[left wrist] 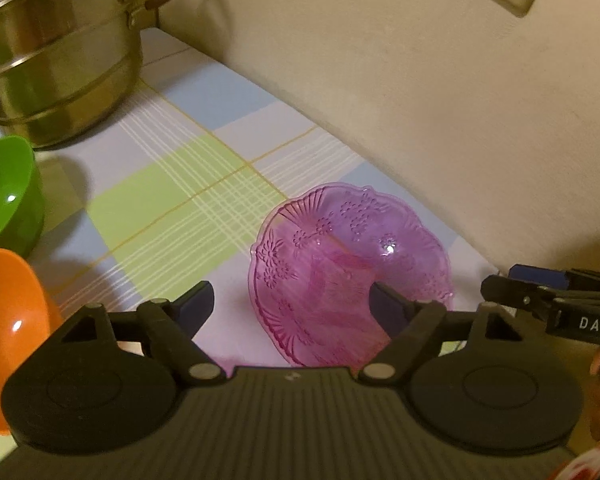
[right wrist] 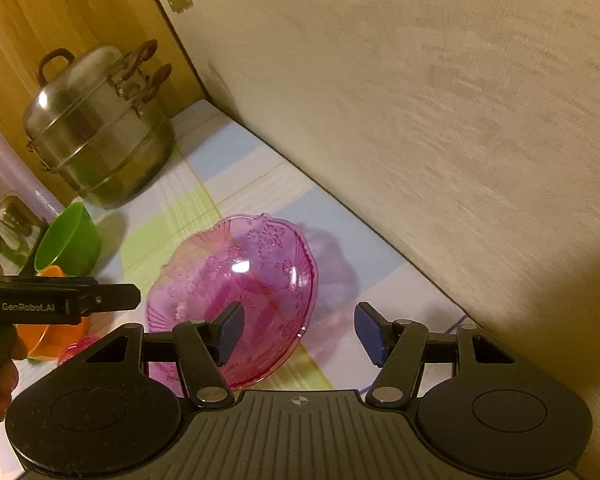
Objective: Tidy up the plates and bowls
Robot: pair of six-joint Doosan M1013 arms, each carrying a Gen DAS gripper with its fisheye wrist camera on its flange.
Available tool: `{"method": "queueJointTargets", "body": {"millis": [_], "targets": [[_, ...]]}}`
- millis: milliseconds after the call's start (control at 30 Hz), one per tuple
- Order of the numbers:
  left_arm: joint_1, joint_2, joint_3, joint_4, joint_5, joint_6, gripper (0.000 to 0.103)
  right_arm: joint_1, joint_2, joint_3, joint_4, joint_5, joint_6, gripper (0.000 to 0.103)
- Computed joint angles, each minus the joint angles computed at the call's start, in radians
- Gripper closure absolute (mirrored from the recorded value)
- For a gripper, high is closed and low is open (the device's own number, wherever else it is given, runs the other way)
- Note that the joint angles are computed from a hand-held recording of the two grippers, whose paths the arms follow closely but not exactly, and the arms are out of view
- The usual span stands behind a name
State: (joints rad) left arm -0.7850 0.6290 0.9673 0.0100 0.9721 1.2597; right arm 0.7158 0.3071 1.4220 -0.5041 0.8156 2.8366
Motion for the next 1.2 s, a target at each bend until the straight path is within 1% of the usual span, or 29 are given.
{"method": "queueJointTargets", "body": {"millis": [67,467,600,667,900,967,1133,1200], "targets": [[0.004,0.012,-0.009,-0.003,0.006,-0.005,0.027,-0.005,0.006,-0.002,0.012,-0.003,-0.014,0.042],[0.022,0.063,-0.051,-0.043,0.034,0.019,0.041,-0.027,0.046,-0.017,0.052,0.003,-0.042,0.042],[0.03,0.074,-0.06,-0.051,0.044,0.016,0.049,-0.034,0.058,-0.024,0.068,0.002,-0.051,0.043],[0.033,0.079,-0.063,-0.057,0.05,0.019,0.053,-0.036,0.064,-0.027,0.07,0.005,-0.05,0.048],[0.033,0.092,-0.075,-0.053,0.059,0.027,0.061,-0.041,0.075,-0.032,0.073,0.015,-0.049,0.055],[0.033,0.096,-0.08,-0.053,0.063,0.027,0.064,-0.042,0.078,-0.036,0.078,0.021,-0.053,0.06],[0.032,0.104,-0.09,-0.05,0.072,0.026,0.068,-0.045,0.084,-0.041,0.086,0.026,-0.061,0.07],[0.031,0.105,-0.092,-0.049,0.075,0.03,0.071,-0.045,0.085,-0.042,0.088,0.025,-0.063,0.072]]}}
